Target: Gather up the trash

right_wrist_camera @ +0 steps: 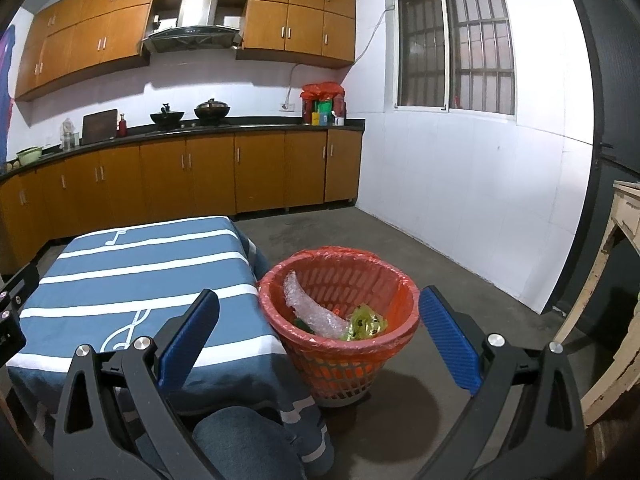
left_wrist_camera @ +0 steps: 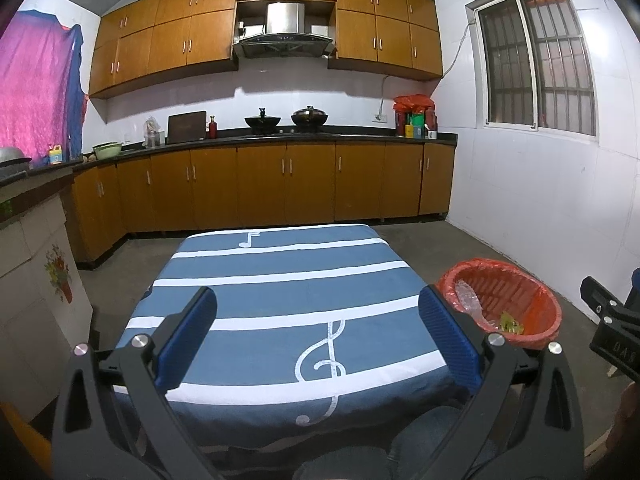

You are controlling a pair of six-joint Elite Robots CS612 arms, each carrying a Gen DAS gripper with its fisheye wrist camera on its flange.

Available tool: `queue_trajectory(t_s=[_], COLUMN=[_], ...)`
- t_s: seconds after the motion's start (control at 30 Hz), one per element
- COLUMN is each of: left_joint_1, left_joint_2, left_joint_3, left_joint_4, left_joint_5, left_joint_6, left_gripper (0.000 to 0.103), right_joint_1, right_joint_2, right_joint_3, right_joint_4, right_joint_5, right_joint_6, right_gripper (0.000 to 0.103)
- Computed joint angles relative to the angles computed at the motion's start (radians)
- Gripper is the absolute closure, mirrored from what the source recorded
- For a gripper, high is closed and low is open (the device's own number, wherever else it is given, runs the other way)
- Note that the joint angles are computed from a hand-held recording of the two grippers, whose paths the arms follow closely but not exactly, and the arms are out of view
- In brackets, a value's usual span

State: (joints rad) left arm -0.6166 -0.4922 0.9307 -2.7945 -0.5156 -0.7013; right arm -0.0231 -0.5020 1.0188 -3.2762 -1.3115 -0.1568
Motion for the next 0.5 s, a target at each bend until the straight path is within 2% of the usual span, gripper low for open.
queue_trajectory(t_s=[0.5], left_joint_1=[-0.002], left_joint_2=[-0.008], left_joint_3=[0.016], left_joint_4=[0.011], left_joint_5=[-0.009], left_joint_6=[-0.02], left_gripper=[0.004], right_joint_1=[-0.001], right_joint_2=[-0.002], right_joint_3=[-0.002], right_joint_4=[0.02], right_joint_5=[0.005], right_joint_6=[-0.003], right_gripper=[0.004])
